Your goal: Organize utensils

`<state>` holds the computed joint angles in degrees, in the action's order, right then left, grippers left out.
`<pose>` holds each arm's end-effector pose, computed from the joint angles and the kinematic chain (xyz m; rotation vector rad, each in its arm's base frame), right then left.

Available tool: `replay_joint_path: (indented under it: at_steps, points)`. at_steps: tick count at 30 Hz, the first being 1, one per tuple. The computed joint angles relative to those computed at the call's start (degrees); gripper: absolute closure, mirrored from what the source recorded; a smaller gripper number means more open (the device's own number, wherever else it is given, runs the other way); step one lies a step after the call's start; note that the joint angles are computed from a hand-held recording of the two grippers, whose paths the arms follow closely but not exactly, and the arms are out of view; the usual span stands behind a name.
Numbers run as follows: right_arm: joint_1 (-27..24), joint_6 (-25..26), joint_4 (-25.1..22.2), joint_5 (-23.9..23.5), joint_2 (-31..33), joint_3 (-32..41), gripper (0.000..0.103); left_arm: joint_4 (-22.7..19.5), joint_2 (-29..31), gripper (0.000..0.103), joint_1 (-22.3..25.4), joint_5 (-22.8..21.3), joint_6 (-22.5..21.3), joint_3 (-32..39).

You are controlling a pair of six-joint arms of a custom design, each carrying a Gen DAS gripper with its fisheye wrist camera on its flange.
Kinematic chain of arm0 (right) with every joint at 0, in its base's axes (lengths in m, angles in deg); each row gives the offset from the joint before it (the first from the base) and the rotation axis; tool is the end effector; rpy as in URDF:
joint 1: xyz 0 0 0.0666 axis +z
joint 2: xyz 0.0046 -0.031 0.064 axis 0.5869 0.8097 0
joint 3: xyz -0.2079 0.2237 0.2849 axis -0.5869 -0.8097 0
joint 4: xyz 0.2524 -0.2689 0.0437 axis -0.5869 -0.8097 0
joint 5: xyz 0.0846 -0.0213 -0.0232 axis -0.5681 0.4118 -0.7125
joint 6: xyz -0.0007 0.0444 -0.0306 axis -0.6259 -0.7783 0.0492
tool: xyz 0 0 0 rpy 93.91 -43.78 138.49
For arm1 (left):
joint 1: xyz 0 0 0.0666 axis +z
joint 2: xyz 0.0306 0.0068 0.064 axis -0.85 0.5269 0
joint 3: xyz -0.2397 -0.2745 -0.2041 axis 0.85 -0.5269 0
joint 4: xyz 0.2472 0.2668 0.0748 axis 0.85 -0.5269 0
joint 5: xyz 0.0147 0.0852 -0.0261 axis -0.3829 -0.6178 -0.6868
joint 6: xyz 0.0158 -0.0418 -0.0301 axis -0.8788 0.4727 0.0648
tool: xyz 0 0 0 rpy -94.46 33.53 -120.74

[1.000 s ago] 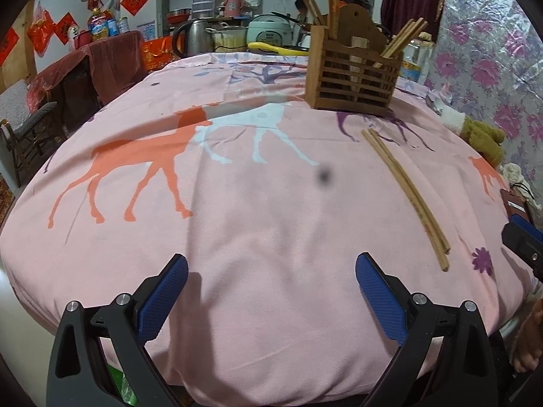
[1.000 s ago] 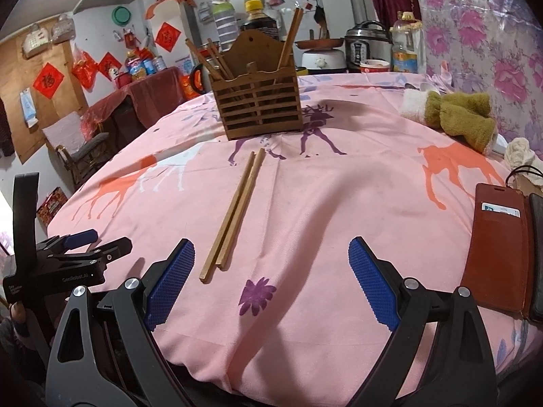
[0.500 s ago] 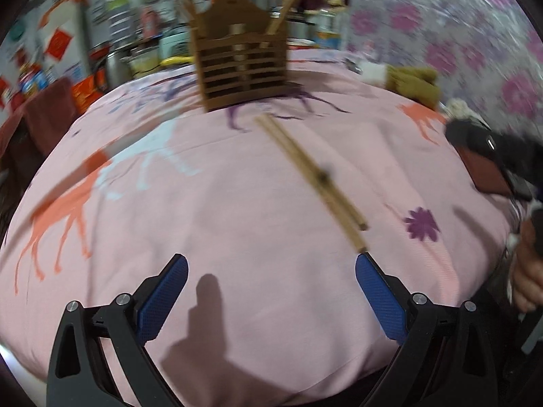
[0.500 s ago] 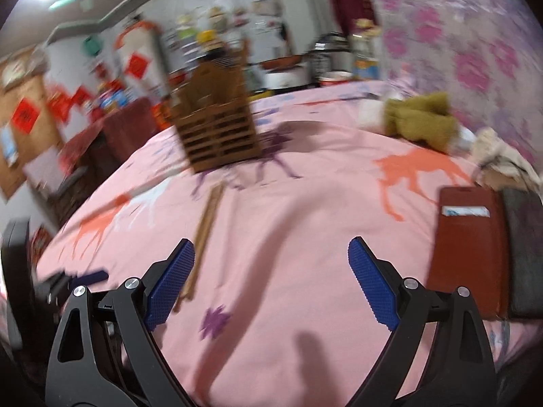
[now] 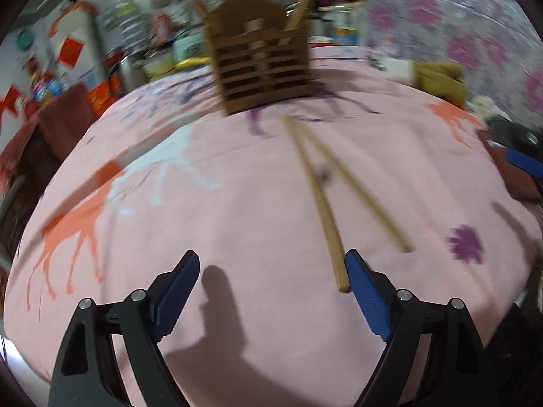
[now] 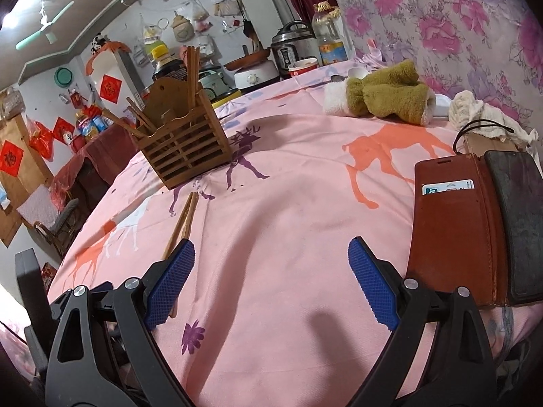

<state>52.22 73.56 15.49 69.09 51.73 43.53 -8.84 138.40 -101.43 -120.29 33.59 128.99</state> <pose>0.4874 0.1527 0.4683 -0.1756 2.2563 0.6310 0.4243 -0.3711 0.4441 -0.1763 2.4031 0.1903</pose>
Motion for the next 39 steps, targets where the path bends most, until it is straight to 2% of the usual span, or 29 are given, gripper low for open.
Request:
replay_joint_path:
  at_steps: [2,5,8,10,11,12,13,15,19,24,26,27,28,30,33,35,39]
  points:
    - [0.2,0.4,-0.1,0.1,-0.1,-0.1,0.014,1.3,-1.6,0.017,0.7,1.5,1.3,-1.9]
    - [0.6,1.2,0.3,0.6,-0.4,-0.5,0.014,2.0,-1.4,0.018,0.4,1.1,0.4,-1.7]
    - [1.0,1.9,0.5,1.0,-0.6,-0.8,0.014,2.7,-0.3,0.030,-0.1,0.2,-1.3,-0.7]
    - [1.0,2.0,0.5,0.9,-0.6,-0.9,0.014,4.2,-0.1,0.058,0.0,1.4,-2.4,-0.5]
    - [0.9,2.1,0.5,0.8,-0.6,-0.9,0.014,5.2,-0.3,0.065,0.2,2.2,-2.9,-0.7]
    - [0.9,2.1,0.6,0.8,-0.6,-0.9,0.014,4.6,0.0,0.088,0.2,1.8,-2.5,-0.3]
    - [0.9,2.1,0.6,0.7,-0.6,-0.9,0.014,3.2,0.2,0.096,0.2,0.9,-1.6,0.2]
    - [1.0,2.3,0.7,0.7,-0.6,-1.0,0.014,2.3,-1.1,0.096,0.6,-0.7,1.7,-1.0]
    - [1.5,4.2,0.6,-0.1,-0.6,-1.1,0.014,1.0,-5.1,0.096,2.1,-1.0,7.3,-5.8]
    - [4.0,10.5,-0.1,-2.2,-1.3,-1.9,0.015,4.4,-8.1,0.095,2.5,0.3,8.9,-10.2]
    - [5.2,13.7,-0.4,-3.5,-1.6,-2.2,0.016,4.9,-7.9,0.088,2.2,-0.1,8.0,-10.1]
    - [5.7,15.2,-0.6,-4.1,-1.7,-2.2,0.017,5.3,-7.9,0.079,2.1,-0.1,7.5,-10.1]
    - [6.3,16.7,-1.1,-4.7,-1.6,-1.9,0.018,5.8,-8.0,0.064,1.9,-0.2,7.3,-10.3]
    - [7.3,18.4,-1.7,-4.6,-1.4,-1.7,0.026,5.0,-7.2,0.046,1.4,-1.2,7.2,-9.6]
    - [8.5,20.0,-2.0,-3.4,-1.0,-1.3,0.032,3.5,-6.3,0.040,1.0,-2.6,7.5,-8.8]
    - [9.0,20.3,-1.8,-2.9,-1.0,-1.4,0.032,3.9,-6.7,0.037,1.3,-2.0,8.0,-9.3]
    - [9.6,20.8,-2.2,-2.0,-0.9,-1.3,0.032,2.1,-6.3,0.027,1.2,-3.1,9.5,-8.8]
